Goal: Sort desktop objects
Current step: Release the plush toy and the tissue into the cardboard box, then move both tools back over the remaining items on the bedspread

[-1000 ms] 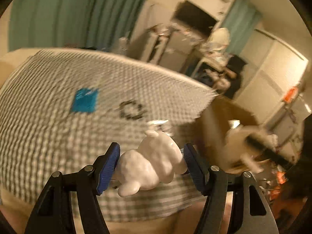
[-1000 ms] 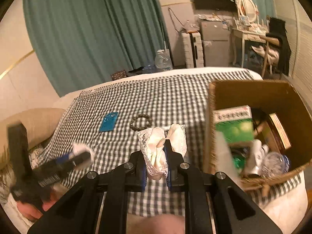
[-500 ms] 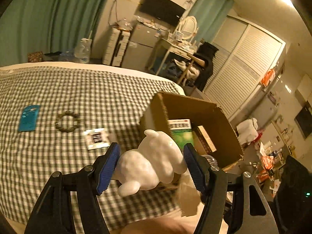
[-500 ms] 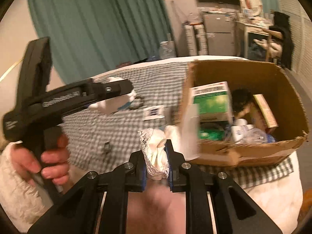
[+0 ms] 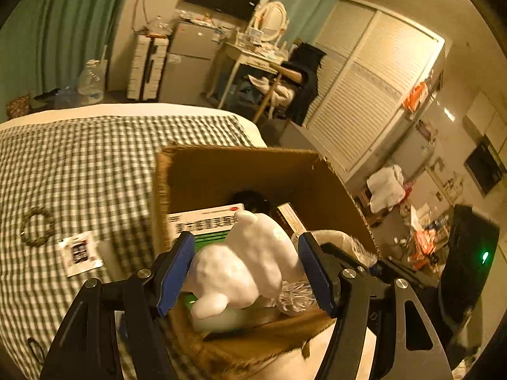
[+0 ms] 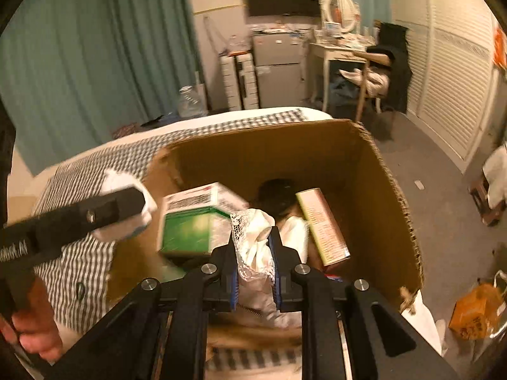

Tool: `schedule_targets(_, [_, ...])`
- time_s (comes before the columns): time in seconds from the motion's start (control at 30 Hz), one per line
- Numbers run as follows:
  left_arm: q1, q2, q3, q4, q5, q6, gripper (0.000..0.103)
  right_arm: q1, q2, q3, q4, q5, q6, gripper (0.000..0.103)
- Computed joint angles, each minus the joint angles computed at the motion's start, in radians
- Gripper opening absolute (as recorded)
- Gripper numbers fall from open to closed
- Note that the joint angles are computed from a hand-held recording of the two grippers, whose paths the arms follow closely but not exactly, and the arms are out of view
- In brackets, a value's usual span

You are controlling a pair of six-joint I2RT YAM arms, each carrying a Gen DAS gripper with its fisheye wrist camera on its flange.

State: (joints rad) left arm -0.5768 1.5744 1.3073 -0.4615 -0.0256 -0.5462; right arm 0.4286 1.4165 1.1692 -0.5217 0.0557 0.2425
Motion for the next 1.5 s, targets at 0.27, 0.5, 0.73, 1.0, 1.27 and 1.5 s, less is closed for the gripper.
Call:
schedule_targets(0.27, [-0.026, 0.037, 0.032, -0.045, -0.07, -0.003, 0.093, -0.058, -0.131, -0.102, 0.031, 0.031, 0.049, 0.079])
schedule_targets(0.5, [-0.001, -0.129, -0.034, -0.132, -0.155, 0.004, 0.094, 0.024, -0.215, -0.105, -0.023, 0.068, 0.084, 0.079])
schedule_targets(0.73, [0.116, -0.4, -0.134, -0.292, -0.294, 0.079, 0.101, 0.301, -0.224, -0.026, -0.054, 0.189, 0.135, 0.079])
schedule_targets(1.0, [0.515, -0.623, -0.225, -0.399, -0.174, 0.246, 0.103, 0.569, -0.002, 0.144, -0.027, 0.284, 0.172, 0.079])
schedule_targets(1.27, [0.941, -0.742, -0.545, -0.234, 0.014, 0.46, 0.103, 0.658, 0.235, 0.24, 0.012, 0.295, 0.178, 0.079])
schedule_targets(1.5, [1.104, -0.593, -0.711, -0.063, 0.172, 0.521, 0.103, 0.628, 0.463, 0.395, -0.008, 0.217, 0.166, 0.079])
